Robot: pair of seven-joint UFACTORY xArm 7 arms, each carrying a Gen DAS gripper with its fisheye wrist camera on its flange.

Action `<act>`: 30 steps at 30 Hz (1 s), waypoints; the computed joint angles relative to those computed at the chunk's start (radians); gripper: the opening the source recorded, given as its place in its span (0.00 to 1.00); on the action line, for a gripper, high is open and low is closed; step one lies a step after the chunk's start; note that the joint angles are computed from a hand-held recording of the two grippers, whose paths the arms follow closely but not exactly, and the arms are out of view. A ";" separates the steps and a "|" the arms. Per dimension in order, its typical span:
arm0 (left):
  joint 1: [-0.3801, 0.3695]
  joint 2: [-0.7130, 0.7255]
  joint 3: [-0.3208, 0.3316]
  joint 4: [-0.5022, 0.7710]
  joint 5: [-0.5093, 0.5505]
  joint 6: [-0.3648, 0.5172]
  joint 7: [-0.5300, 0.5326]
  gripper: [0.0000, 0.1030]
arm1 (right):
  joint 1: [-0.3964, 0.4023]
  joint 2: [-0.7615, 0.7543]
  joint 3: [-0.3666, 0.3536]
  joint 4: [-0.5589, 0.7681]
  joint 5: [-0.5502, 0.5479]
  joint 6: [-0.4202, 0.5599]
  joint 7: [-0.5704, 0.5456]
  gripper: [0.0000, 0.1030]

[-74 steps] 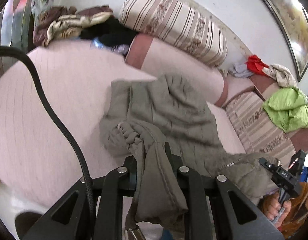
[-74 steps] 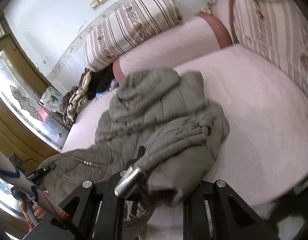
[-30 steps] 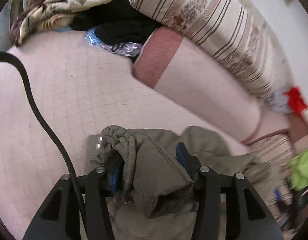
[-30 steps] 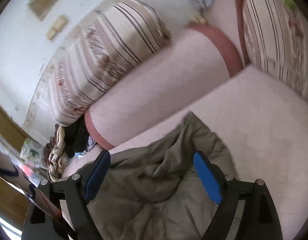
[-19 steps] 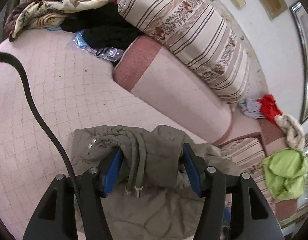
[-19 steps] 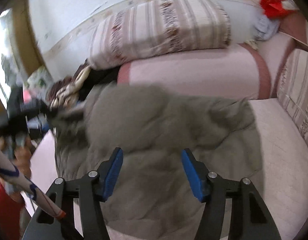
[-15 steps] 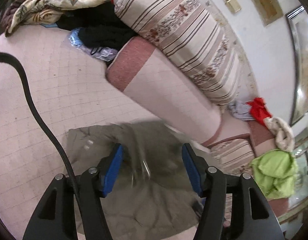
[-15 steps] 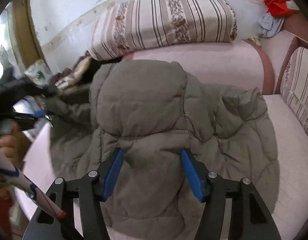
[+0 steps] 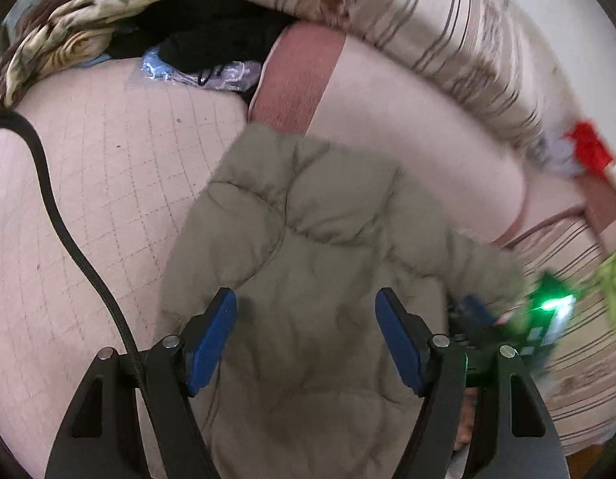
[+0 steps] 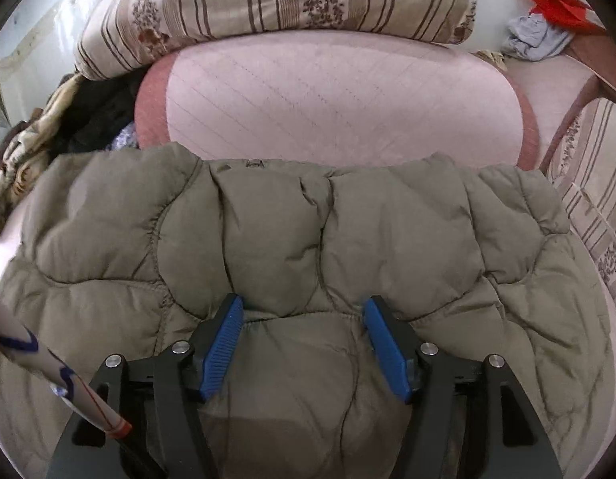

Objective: Fold large clothes

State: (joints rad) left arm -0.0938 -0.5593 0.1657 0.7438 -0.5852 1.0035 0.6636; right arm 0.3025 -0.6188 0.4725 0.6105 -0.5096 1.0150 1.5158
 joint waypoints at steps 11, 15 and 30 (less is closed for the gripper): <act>-0.032 0.001 -0.144 -0.115 0.227 -0.311 -0.165 0.67 | -0.013 -0.052 -0.026 -0.056 0.045 -0.074 -0.041 0.71; -0.085 -0.068 -0.059 -0.078 0.178 -0.197 -0.119 0.66 | 0.015 -0.144 -0.055 -0.047 0.096 -0.030 -0.105 0.71; -0.119 0.071 -0.131 -0.133 0.297 -0.450 -0.175 0.82 | -0.078 -0.598 -0.144 -0.331 0.230 0.160 -0.239 0.82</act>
